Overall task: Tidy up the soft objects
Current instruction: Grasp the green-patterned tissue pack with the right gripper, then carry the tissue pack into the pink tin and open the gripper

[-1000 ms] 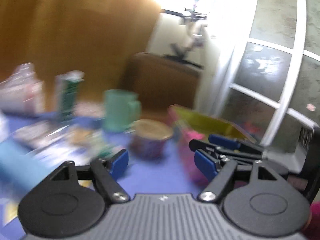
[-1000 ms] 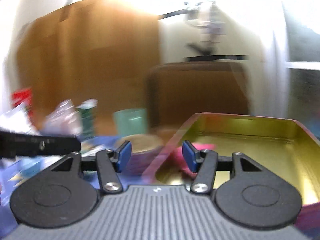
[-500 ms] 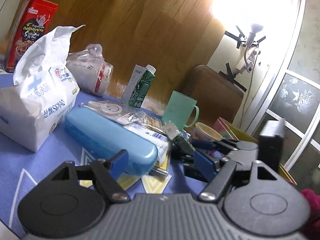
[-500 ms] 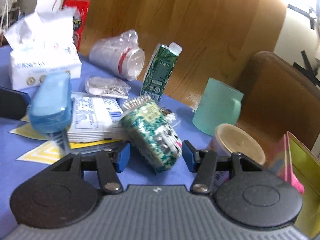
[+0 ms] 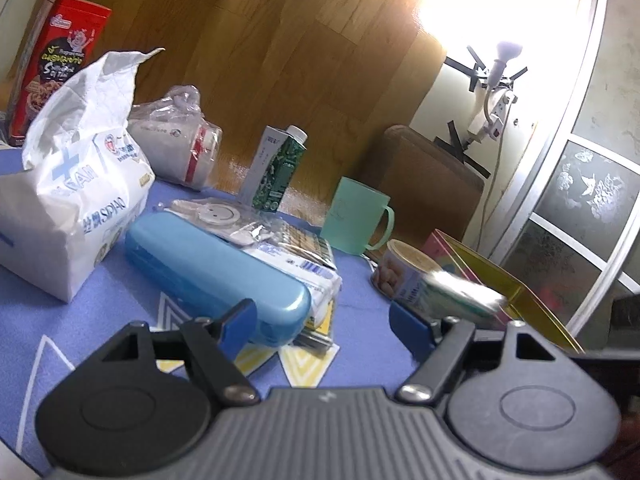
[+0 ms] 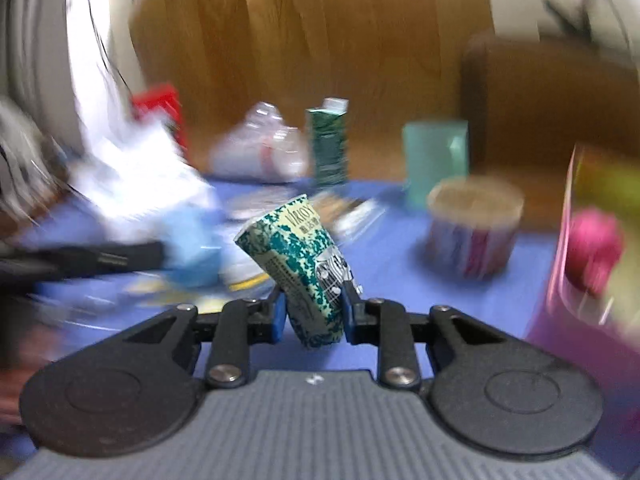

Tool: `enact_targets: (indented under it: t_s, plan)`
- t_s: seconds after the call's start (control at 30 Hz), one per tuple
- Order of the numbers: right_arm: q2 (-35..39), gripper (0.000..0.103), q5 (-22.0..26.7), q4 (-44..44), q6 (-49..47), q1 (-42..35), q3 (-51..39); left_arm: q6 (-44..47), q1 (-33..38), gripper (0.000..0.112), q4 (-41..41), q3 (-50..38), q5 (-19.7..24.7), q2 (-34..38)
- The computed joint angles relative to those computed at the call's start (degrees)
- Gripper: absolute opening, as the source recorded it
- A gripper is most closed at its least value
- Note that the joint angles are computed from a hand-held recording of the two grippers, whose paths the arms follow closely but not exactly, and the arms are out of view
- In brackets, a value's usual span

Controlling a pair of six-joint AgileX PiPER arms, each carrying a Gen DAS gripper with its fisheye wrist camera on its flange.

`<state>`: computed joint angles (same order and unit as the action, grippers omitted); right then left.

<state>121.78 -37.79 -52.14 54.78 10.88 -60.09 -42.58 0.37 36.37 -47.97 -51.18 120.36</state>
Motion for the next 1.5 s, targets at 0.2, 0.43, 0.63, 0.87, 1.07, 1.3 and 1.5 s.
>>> enact_targets:
  t_s: [0.2,0.43,0.63,0.87,1.07,1.3,1.5]
  plan:
    - [0.02,0.034,-7.27,-11.15,12.92,-5.92,4.62,-0.13,-0.78,0.079,0.89,-0.97,2.62,-0.38]
    - [-4.47,0.060,-0.79,19.30,-15.55,-1.26,11.70,-5.00,-1.12,0.079,4.44,-2.68,6.50,-1.03]
    - [-5.37,0.077,-2.61,23.08,-26.78,0.34,14.58,-12.58,-2.69,0.083,12.27,-5.19,8.05,-1.89]
    - [-3.10,0.079,0.24,31.04,-42.58,2.79,13.44,-22.48,-8.59,0.083,22.75,-12.27,13.91,-0.67]
    - [-0.89,0.079,6.42,31.10,-41.76,3.11,8.42,-37.34,-14.26,0.067,36.41,-23.35,19.53,4.77]
    - [-1.27,0.059,-1.42,36.60,-43.59,2.50,11.44,-37.32,-17.21,0.047,36.82,-24.78,18.56,3.86]
    - [-4.35,0.059,-20.84,47.78,-53.17,-0.14,21.19,-37.38,-24.42,0.050,39.59,-35.06,21.70,4.84]
